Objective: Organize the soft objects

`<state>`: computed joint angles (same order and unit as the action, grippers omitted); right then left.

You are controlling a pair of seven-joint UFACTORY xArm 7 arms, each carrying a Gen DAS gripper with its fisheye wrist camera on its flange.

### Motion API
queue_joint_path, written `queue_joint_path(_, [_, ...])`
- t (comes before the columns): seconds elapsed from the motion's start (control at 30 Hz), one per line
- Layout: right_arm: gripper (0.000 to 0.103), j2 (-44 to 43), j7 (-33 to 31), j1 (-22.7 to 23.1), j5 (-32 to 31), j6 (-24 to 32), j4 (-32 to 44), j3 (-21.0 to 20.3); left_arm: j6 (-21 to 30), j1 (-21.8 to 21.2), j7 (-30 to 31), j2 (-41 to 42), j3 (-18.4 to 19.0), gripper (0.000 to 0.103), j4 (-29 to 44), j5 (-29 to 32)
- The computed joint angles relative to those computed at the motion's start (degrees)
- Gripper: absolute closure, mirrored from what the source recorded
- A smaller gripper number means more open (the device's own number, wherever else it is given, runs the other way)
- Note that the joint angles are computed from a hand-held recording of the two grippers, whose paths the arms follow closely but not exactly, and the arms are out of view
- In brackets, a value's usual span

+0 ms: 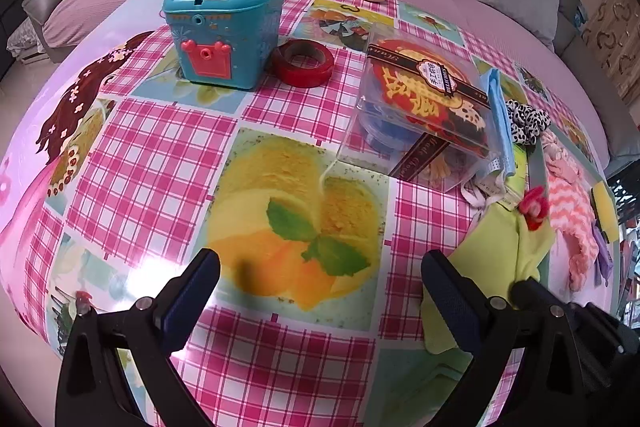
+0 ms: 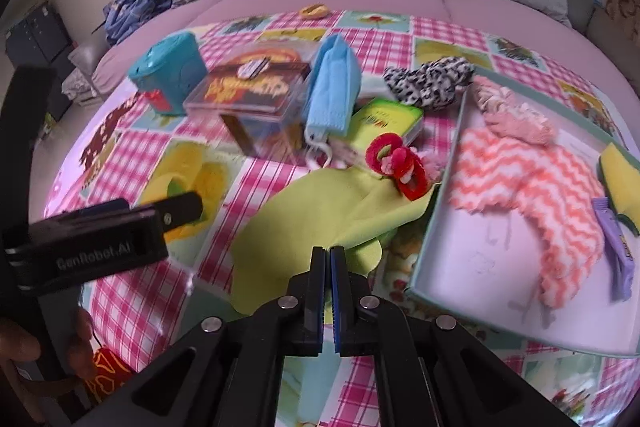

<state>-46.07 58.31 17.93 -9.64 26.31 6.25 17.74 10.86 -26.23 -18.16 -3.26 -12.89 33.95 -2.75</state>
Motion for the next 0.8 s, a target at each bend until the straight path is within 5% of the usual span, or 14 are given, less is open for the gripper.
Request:
queue_joint_path(0.33, [0.096,1.11,0.39,0.89,-0.83,2.88,1.54,1.08,-0.19,-0.24,1.22,-0.35,0.15,0.002,-0.27,-1.96])
queue_joint_path(0.5, [0.079,2.35,0.42,1.59,-1.17,3.57,2.37,1.47,-0.24,-0.18,0.81,-0.4,0.14,0.002,-0.3,-1.82])
queue_joint_path(0.8, [0.077,1.29,3.59,1.74,-2.44,7.9,3.24,2.88,-0.2,-0.05,0.32,-0.41,0.21,0.002,-0.35,-1.82])
